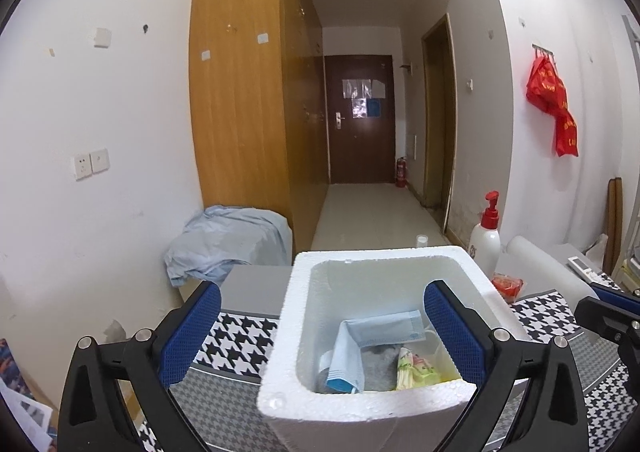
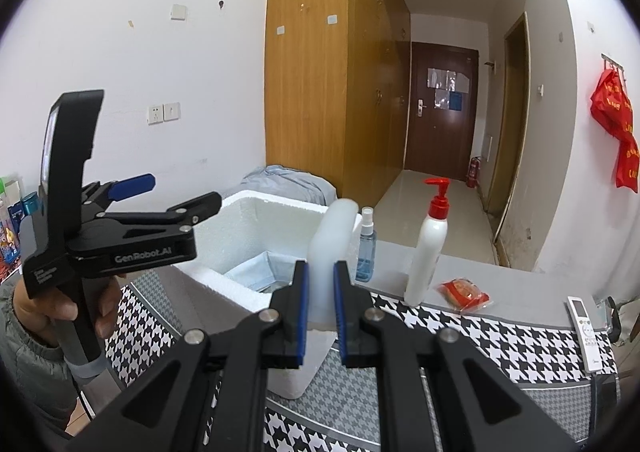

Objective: Organize soft objects
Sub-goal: 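Lower white tube into the foam box and open right tool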

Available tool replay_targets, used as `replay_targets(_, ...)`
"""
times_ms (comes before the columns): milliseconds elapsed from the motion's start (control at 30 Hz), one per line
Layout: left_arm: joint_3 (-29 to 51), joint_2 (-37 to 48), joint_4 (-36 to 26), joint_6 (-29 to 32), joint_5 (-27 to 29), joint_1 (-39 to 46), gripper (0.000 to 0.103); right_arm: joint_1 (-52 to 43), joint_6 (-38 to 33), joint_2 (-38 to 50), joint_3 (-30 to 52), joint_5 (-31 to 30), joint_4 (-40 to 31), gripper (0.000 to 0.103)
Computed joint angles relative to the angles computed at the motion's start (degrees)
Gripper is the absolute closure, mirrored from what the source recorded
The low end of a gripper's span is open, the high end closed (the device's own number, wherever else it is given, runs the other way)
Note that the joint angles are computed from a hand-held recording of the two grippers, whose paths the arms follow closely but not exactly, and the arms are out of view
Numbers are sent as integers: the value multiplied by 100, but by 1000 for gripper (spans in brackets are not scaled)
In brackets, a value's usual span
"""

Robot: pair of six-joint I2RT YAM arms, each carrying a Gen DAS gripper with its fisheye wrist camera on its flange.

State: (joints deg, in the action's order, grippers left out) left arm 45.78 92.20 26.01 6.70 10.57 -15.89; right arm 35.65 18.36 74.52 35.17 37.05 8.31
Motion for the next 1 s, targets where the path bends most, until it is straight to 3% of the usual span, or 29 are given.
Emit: replay_targets(1000,-478,-243,493,-39,247,785,1,15,-255,960,966,-312,-118,88)
